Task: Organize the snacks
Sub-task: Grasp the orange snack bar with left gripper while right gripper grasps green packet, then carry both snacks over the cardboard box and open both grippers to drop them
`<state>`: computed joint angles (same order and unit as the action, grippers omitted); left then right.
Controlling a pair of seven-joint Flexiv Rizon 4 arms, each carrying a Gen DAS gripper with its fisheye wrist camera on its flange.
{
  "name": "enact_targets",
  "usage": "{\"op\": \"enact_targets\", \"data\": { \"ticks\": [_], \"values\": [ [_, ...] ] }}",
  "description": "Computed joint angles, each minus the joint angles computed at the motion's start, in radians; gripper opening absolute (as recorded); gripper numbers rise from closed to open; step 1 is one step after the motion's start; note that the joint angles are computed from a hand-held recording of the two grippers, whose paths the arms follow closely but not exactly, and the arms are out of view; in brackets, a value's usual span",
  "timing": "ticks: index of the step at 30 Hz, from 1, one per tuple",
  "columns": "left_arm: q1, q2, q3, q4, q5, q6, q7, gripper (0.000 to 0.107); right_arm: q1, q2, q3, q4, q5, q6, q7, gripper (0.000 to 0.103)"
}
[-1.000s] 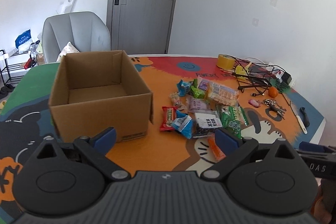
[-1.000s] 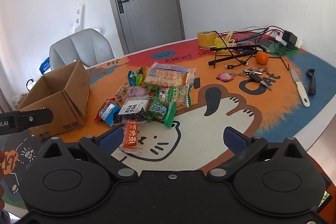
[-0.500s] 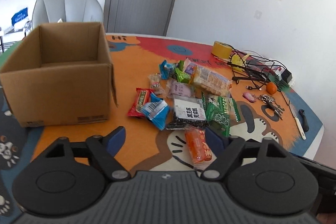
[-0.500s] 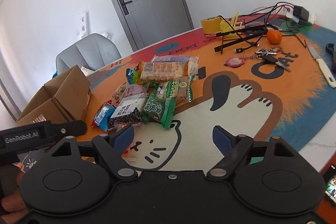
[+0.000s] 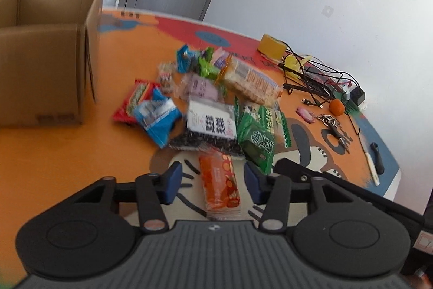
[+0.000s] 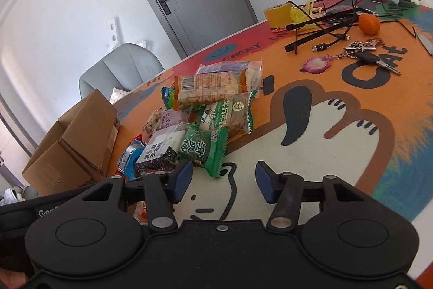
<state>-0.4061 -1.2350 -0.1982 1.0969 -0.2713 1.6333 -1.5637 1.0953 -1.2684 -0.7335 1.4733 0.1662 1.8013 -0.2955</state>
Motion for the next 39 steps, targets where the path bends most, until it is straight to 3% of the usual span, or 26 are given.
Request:
{"op": "enact_targets", "data": {
  "ticks": [6,8,9,10,12,16,26,29,30,36,39],
  "values": [
    [-0.016,-0.024,0.023,-0.041,-0.005,-0.003,-0.012,0.046,-0.011,-0.014,-0.007,-0.024,-0.005,-0.012,0.014,0.053],
    [-0.026,-0.023,0.055,-0.05,0.026,-0.014,-0.045,0.036,-0.019,-0.011,-0.002,-0.033,-0.017,-0.019,0.015,0.053],
    [-0.016,-0.022,0.029,-0.041,0.006,-0.014,-0.004,0.024,-0.024,-0.013,-0.002,-0.043,-0.023,-0.025,0.016,0.053],
    [-0.007,-0.019,0.014,-0.033,0.007,-0.015,-0.001,0.021,-0.029,-0.014,-0.001,-0.051,-0.032,-0.031,0.017,0.053],
    [0.012,-0.015,-0.015,-0.016,0.013,0.0,0.009,0.02,-0.038,-0.015,0.002,-0.066,-0.049,-0.043,0.021,0.053],
    [0.015,0.002,0.0,0.017,0.005,0.024,-0.004,0.019,-0.052,-0.017,0.001,-0.096,-0.082,-0.078,0.048,0.053],
    [0.066,0.015,-0.043,0.072,0.03,0.138,-0.008,0.019,-0.073,-0.03,-0.016,-0.156,-0.215,-0.155,0.149,0.057],
    [0.079,0.02,-0.052,0.088,0.042,0.168,-0.005,0.019,-0.082,-0.039,-0.017,-0.176,-0.246,-0.151,0.173,0.044],
    [0.085,0.022,-0.06,0.094,0.048,0.175,-0.004,0.019,-0.089,-0.038,-0.008,-0.181,-0.253,-0.145,0.175,0.035],
    [0.078,0.052,-0.017,0.134,0.036,0.227,-0.018,0.019,-0.018,-0.057,-0.106,-0.133,-0.233,-0.151,0.262,0.032],
    [0.096,0.067,-0.032,0.155,0.054,0.252,-0.02,0.019,0.009,-0.058,-0.144,-0.119,-0.237,-0.151,0.274,0.032]
  ]
}}
